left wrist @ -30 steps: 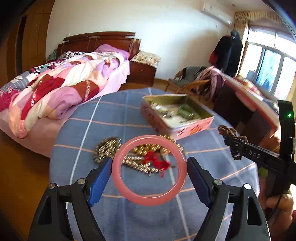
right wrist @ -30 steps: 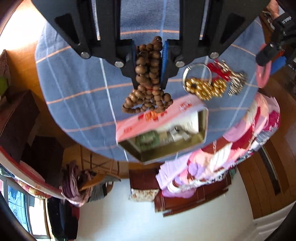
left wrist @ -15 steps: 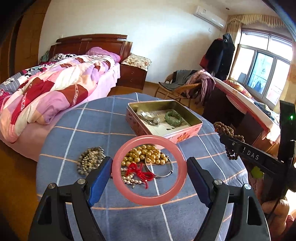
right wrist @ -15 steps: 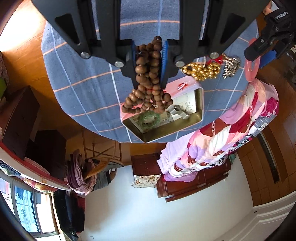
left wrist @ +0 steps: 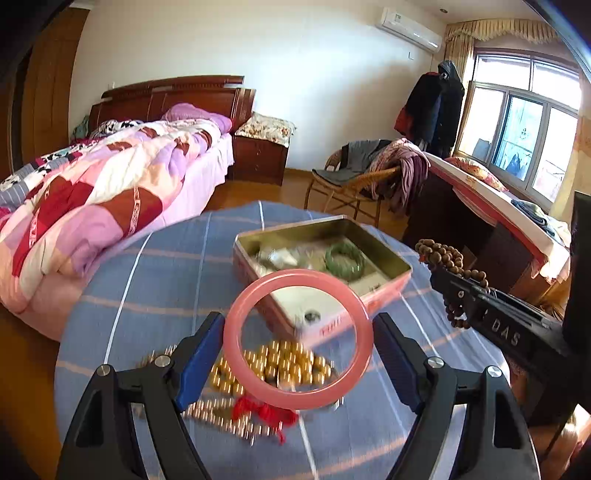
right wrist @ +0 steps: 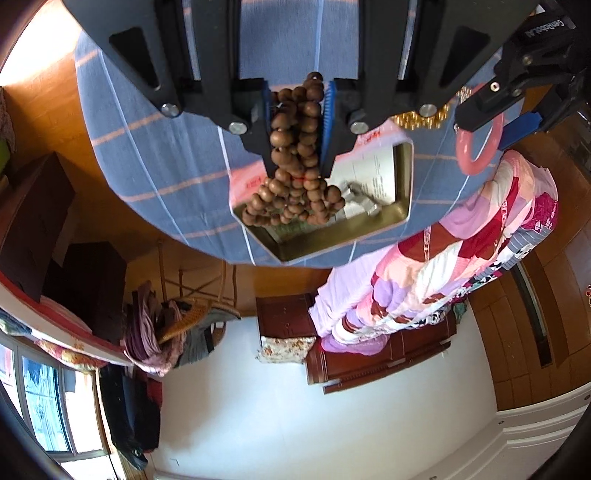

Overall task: Organize jewelry
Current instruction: 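Lift and carry the bead bracelet and pink bangle into the pink tin while both tools release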

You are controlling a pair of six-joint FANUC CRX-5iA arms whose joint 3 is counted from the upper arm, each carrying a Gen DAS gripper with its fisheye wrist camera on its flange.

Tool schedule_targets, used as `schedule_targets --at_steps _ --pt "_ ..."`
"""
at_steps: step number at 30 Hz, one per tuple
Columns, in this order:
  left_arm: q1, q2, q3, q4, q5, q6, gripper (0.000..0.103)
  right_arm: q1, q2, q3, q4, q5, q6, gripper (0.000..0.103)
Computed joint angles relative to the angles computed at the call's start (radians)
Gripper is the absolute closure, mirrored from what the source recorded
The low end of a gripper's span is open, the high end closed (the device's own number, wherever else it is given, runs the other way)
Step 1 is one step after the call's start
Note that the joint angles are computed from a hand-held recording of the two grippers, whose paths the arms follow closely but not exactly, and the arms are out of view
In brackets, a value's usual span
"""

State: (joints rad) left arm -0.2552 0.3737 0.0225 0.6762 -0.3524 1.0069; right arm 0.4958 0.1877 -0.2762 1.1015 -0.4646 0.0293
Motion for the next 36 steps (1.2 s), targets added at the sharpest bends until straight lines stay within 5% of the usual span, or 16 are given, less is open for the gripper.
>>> schedule_targets --at_steps 4,8,14,36 --pt "-0.007 0.051 0.075 -0.042 0.004 0.032 0.022 -0.042 0.038 0.014 0.146 0.034 -0.101 0.079" --pt "-0.008 0.113 0.196 -0.199 -0.032 0.16 0.022 -0.076 0.076 0.039 0.218 0.054 -0.171 0.079" --pt "-0.014 0.203 0.352 -0.326 -0.103 0.278 0.022 -0.109 0.143 0.102 0.24 0.06 -0.207 0.079" --pt "-0.047 0.392 0.718 -0.612 -0.367 0.548 0.022 -0.131 0.218 0.189 0.006 0.155 0.018 0.078"
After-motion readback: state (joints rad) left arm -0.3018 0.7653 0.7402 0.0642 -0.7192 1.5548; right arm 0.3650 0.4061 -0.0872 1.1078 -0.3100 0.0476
